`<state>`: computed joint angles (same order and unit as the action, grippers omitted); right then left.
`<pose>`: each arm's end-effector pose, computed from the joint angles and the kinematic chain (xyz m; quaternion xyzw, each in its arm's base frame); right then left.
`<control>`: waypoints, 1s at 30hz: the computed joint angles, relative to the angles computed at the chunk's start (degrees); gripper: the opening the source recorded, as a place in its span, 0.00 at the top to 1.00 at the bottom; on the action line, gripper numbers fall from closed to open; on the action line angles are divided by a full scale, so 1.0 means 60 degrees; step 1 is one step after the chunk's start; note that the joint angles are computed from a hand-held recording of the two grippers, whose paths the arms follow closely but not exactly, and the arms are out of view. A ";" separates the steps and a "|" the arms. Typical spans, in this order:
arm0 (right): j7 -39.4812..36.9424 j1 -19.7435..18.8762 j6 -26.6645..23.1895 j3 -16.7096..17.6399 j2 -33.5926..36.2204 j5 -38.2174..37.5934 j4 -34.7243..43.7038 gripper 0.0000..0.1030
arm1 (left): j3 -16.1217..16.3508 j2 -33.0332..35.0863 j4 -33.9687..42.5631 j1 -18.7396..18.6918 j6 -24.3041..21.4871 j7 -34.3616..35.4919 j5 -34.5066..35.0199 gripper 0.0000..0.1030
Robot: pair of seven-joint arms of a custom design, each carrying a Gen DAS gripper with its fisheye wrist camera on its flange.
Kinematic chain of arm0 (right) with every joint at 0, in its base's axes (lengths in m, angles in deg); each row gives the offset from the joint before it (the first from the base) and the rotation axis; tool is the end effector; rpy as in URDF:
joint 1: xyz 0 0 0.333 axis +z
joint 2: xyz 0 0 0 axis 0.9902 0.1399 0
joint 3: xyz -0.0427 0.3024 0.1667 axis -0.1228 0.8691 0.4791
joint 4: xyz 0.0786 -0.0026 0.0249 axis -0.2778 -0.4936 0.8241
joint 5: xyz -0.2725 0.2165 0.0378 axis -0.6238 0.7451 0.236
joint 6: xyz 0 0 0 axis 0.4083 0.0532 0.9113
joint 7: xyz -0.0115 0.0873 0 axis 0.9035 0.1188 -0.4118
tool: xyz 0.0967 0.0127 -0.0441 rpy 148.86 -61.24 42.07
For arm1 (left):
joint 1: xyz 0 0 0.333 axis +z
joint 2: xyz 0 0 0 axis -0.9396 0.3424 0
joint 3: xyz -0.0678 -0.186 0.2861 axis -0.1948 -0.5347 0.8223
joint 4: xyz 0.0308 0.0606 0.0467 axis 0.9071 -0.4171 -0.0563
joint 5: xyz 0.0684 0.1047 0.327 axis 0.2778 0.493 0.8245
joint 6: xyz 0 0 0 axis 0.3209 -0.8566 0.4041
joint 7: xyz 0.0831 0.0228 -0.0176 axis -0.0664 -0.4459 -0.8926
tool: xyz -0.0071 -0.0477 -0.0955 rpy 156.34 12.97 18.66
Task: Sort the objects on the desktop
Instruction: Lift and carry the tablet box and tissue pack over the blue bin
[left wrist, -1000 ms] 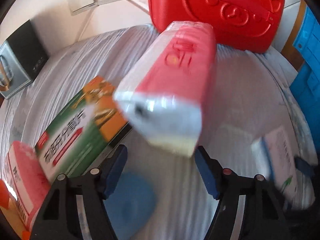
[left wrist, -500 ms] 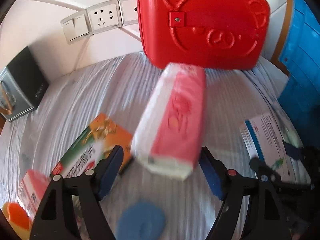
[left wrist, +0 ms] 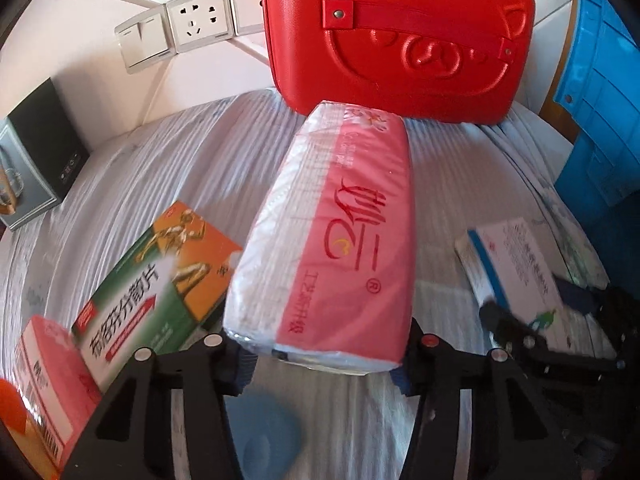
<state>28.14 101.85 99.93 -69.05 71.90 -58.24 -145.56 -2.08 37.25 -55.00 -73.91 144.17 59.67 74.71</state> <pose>0.5661 0.2174 0.5002 -0.7520 0.5977 -0.1605 0.2270 0.5346 -0.1256 0.4919 -0.6952 0.6587 -0.1945 0.2121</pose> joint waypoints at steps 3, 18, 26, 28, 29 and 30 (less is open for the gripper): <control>0.0276 0.0078 0.0437 -0.0057 -0.0394 -0.0336 -0.0273 0.30 | -0.0124 -0.0749 -0.0361 -0.0149 -0.0374 -0.0517 0.0240 0.51; 0.1829 -0.1231 0.1208 0.1594 -0.4474 -0.2296 -0.1730 0.30 | -0.0712 -0.5195 -0.1298 -0.0149 -0.1557 -0.1407 0.0752 0.51; 0.1852 -0.2724 0.0586 0.2525 -0.7692 -0.2139 -0.2768 0.30 | -0.1472 -0.6893 -0.1194 -0.1001 -0.2250 -0.1476 0.0201 0.51; 0.1670 -0.2919 0.0305 0.2434 -0.8285 -0.1877 -0.2900 0.30 | -0.1684 -0.6921 -0.0902 -0.1217 -0.2319 -0.1444 0.0134 0.51; 0.1570 -0.3052 0.0101 0.2323 -0.8639 -0.1751 -0.2968 0.30 | -0.1796 -0.6874 -0.0767 -0.1295 -0.2301 -0.1448 0.0131 0.51; 0.1475 -0.3185 -0.0027 0.2239 -0.8892 -0.1637 -0.3020 0.30 | -0.1935 -0.6796 -0.0608 -0.1362 -0.2285 -0.1473 0.0138 0.51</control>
